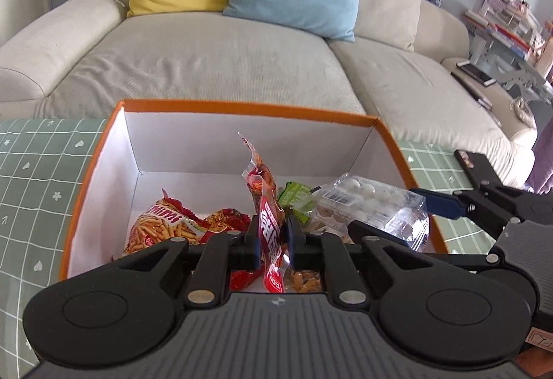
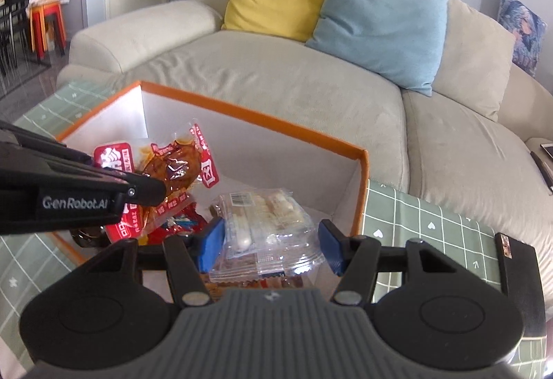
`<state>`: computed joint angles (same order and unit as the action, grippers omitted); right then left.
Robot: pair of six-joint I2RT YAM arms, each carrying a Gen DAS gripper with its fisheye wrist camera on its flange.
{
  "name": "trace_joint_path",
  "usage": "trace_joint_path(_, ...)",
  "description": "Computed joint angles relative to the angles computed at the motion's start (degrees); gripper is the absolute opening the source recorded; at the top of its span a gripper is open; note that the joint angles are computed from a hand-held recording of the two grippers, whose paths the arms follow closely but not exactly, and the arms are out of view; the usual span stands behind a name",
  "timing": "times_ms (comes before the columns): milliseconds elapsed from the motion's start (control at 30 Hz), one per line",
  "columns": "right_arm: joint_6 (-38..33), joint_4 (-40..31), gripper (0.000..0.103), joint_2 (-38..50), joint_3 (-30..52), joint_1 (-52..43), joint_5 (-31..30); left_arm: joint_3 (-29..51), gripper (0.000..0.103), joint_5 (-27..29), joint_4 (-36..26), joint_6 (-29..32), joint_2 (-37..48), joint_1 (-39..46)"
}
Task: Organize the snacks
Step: 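Carry the red packet and egg packet over the orange box with both tools, then open both tools to drop the two packets into the orange box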
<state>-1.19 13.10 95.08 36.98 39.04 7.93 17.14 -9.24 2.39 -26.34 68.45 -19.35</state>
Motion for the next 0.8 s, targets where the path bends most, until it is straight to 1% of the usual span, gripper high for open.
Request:
trace_joint_path(167,-2.1,-0.5,0.057,5.0,3.4,0.5,0.7,1.9,0.015,1.0,1.9,0.8,7.1,1.5)
trace_joint_path(300,-3.0,-2.2,0.058,8.6,6.5,0.8,1.2,3.8,0.015,1.0,1.1,0.8,11.4,2.7)
trace_joint_path(367,-3.1,-2.9,0.058,9.8,7.8,0.8,1.1,4.4,0.015,2.2,1.5,1.3,12.7,3.9)
trace_joint_path(467,-3.5,-3.9,0.059,10.9,9.2,1.0,1.1,5.8,0.018,2.5,-0.6,1.5,13.8,4.4)
trace_joint_path(533,-3.3,-4.8,0.059,11.4,9.9,1.2,1.7,6.5,0.023,1.2,-1.4,1.4,14.4,3.9)
trace_joint_path(567,-3.1,-5.1,0.060,11.6,10.1,1.1,1.6,6.3,0.024,0.6,-1.4,1.3,14.3,3.6)
trace_joint_path(600,-2.9,-5.3,0.062,11.6,10.1,0.9,1.5,6.0,0.027,0.2,-1.3,1.3,14.2,3.3)
trace_joint_path(633,-2.7,-5.4,0.064,11.5,10.1,0.8,1.7,6.0,0.032,-0.4,-1.6,1.2,14.0,3.0)
trace_joint_path(667,-2.8,-5.4,0.068,11.4,10.0,0.8,2.1,6.0,0.036,-1.4,-2.0,1.1,13.8,2.5)
trace_joint_path(733,-3.3,-4.9,0.069,10.9,9.2,0.8,2.3,5.8,0.058,-3.8,-2.6,0.9,13.2,1.2)
trace_joint_path(767,-3.5,-4.9,0.069,10.8,9.0,0.8,2.2,5.1,0.064,-4.9,-2.0,1.1,12.3,0.5)
trace_joint_path(800,-3.6,-5.2,0.069,10.5,8.8,0.8,2.3,4.4,0.074,-6.1,-1.3,1.4,11.3,-0.3)
